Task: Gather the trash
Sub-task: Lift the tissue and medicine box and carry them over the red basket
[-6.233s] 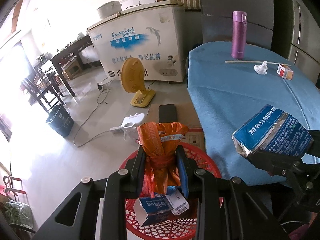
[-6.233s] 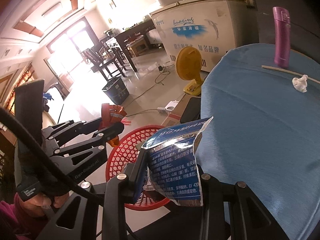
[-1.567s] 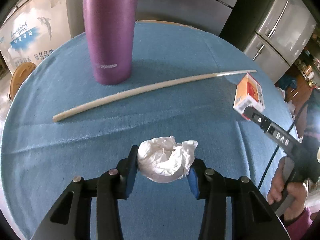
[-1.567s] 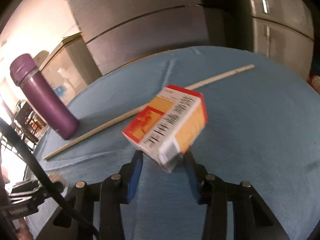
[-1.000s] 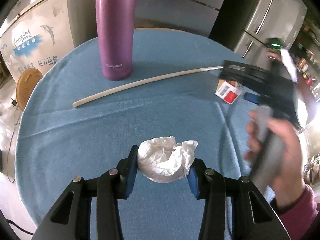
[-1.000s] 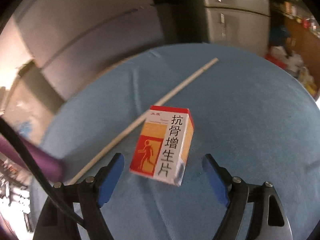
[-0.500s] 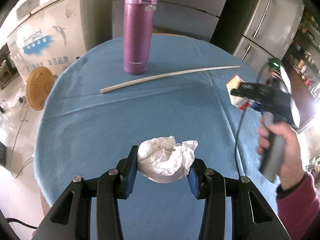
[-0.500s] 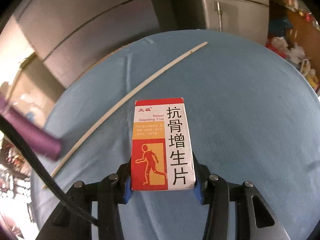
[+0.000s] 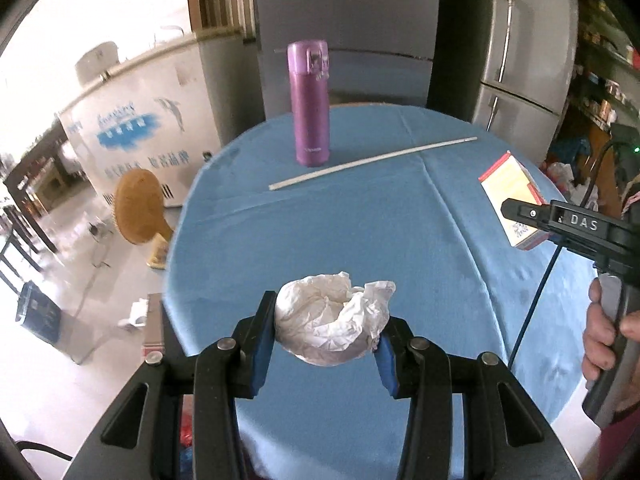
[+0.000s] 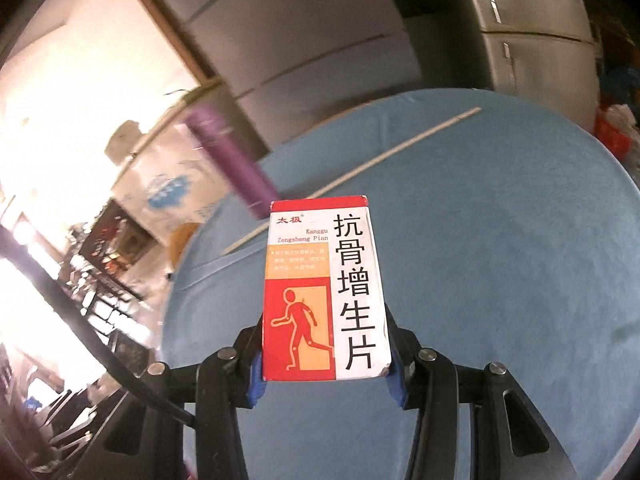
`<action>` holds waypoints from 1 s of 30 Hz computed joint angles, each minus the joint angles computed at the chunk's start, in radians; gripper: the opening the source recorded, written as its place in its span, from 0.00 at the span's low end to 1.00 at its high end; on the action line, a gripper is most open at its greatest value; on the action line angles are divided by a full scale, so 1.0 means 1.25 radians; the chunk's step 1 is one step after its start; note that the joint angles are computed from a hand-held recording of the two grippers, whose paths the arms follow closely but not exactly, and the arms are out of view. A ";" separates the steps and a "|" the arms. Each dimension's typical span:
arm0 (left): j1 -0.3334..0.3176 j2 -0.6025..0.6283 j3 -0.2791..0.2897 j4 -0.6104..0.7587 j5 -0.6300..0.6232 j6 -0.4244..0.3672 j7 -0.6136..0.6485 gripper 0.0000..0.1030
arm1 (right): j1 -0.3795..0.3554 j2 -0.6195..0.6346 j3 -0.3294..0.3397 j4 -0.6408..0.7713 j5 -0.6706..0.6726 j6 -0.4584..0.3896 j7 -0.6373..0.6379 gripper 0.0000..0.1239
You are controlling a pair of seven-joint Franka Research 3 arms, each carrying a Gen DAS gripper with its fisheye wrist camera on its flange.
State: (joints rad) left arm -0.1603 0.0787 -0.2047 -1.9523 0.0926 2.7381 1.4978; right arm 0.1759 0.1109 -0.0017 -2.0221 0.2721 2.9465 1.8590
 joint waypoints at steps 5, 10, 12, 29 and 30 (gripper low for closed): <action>0.003 -0.113 0.012 -0.119 0.034 0.053 -0.023 0.44 | 0.026 -0.090 0.025 -0.096 -0.014 0.057 -0.021 0.40; 0.013 -0.208 0.024 -0.212 0.116 0.100 -0.084 0.44 | 0.040 -0.168 0.055 -0.173 -0.011 0.105 -0.027 0.40; 0.017 -0.244 0.028 -0.244 0.130 0.113 -0.096 0.44 | 0.053 -0.199 0.061 -0.205 0.003 0.124 -0.038 0.40; 0.075 -0.355 0.030 -0.338 0.235 0.150 -0.173 0.44 | 0.189 -0.266 0.048 -0.254 0.112 0.167 -0.160 0.40; 0.076 -0.356 0.032 -0.340 0.236 0.150 -0.174 0.44 | 0.197 -0.267 0.045 -0.255 0.122 0.167 -0.171 0.40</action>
State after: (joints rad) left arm -0.0651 -0.3663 -0.1643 -2.3770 0.3882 2.9261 1.2808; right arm 0.4218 -0.2233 0.0542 -2.3404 0.4247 3.1553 1.6456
